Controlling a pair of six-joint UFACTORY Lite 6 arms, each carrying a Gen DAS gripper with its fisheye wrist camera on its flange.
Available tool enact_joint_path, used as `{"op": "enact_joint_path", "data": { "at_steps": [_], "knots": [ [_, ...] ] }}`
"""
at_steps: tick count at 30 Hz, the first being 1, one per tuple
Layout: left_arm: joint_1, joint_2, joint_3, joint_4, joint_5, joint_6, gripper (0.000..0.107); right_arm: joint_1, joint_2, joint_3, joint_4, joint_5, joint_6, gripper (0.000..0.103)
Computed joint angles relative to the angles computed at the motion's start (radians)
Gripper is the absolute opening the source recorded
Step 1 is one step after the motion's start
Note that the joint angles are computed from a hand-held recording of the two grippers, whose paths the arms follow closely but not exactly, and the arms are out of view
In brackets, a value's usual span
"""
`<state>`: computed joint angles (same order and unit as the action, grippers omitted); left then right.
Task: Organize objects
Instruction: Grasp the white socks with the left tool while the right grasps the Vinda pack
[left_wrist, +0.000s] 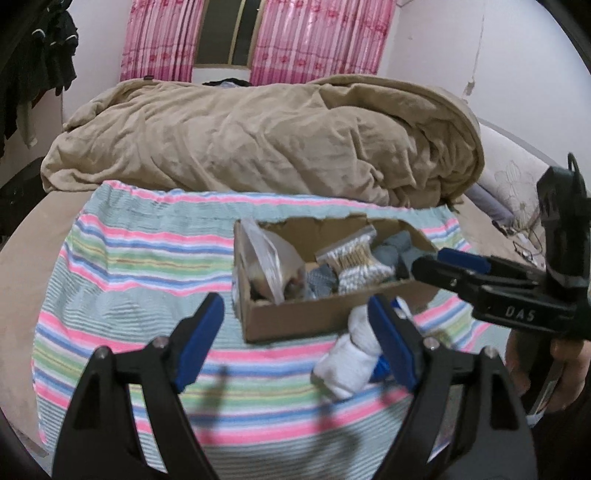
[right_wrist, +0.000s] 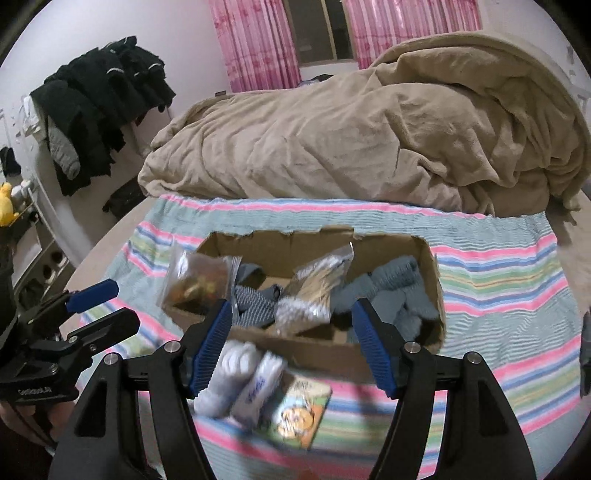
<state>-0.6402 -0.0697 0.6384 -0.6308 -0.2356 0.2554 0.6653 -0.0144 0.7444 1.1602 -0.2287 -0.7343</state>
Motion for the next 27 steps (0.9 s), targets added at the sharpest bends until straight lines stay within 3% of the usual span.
{"op": "enact_joint_path", "data": {
  "at_steps": [12, 23, 25, 27],
  "knots": [
    [-0.083, 0.141, -0.016, 0.071, -0.06, -0.105, 0.081, 0.065, -0.047, -0.131, -0.085, -0.017, 0.106, 0.071],
    [-0.101, 0.348, 0.082, 0.249, -0.113, -0.285, 0.081, 0.077, 0.057, -0.097, -0.276, 0.007, 0.298, 0.071],
    [-0.099, 0.367, 0.095, 0.301, -0.115, -0.333, 0.081, 0.073, 0.087, -0.082, -0.335, 0.019, 0.354, 0.063],
    [-0.116, 0.384, 0.106, 0.232, -0.127, -0.263, 0.081, 0.066, 0.119, -0.068, -0.443, 0.038, 0.451, 0.049]
  ]
}}
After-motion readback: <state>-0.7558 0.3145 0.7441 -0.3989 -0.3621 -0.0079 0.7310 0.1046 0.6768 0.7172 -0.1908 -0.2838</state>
